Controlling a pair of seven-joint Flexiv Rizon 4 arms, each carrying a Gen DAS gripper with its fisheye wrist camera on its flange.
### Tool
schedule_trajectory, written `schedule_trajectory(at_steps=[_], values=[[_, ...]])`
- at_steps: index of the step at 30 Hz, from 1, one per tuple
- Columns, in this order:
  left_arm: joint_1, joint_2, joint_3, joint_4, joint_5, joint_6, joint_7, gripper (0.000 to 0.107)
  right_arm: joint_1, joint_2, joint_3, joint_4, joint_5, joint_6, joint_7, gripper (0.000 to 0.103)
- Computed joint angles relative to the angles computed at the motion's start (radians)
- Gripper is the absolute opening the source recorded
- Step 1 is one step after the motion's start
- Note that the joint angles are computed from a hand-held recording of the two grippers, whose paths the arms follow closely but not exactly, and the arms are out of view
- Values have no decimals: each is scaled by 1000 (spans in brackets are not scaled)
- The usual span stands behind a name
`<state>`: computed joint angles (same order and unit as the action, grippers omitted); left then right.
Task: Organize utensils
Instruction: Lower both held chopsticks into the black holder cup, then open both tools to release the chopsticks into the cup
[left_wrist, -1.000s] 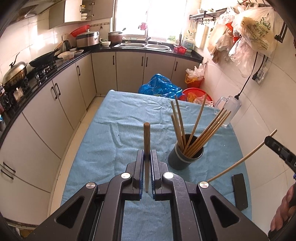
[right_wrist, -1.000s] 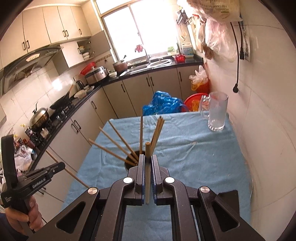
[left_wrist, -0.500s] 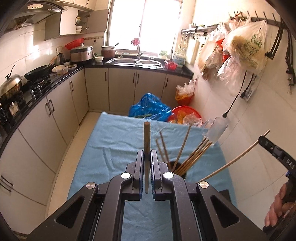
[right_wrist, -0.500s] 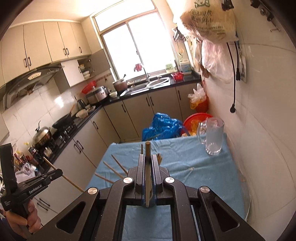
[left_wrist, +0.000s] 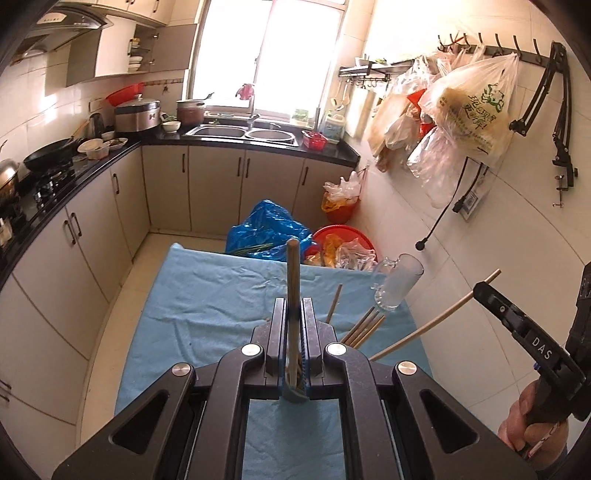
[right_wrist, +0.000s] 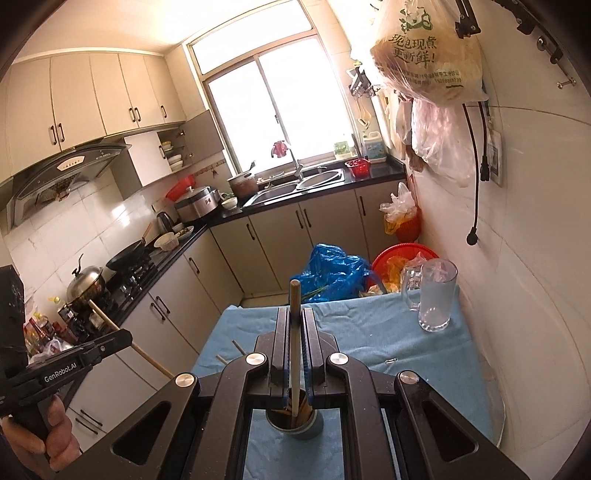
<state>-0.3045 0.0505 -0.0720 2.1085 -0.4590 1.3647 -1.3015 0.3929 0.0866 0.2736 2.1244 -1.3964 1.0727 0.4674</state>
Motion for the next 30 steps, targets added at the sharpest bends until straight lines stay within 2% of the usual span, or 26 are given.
schedule_trajectory(at_steps=[8, 11, 14, 15, 23, 30], values=[[2, -83, -25, -34, -40, 12, 45, 6, 0, -38, -16, -12, 2, 12, 10, 6], [6, -109, -40, -31, -86, 10, 89, 6, 5, -63, -23, -15, 6, 21, 11, 6], [14, -131, -44, -33, -75, 3, 84, 6, 10, -85, -33, -18, 7, 34, 15, 6], [15, -138, -50, -27, -85, 27, 96, 6, 10, -92, -37, -18, 8, 40, 14, 6], [26, -156, -93, -10, -194, 88, 205, 6, 25, -148, -61, -22, 21, 71, 12, 6], [29, -169, -89, -39, -189, 68, 198, 6, 33, -170, -76, -26, 23, 85, 6, 6]])
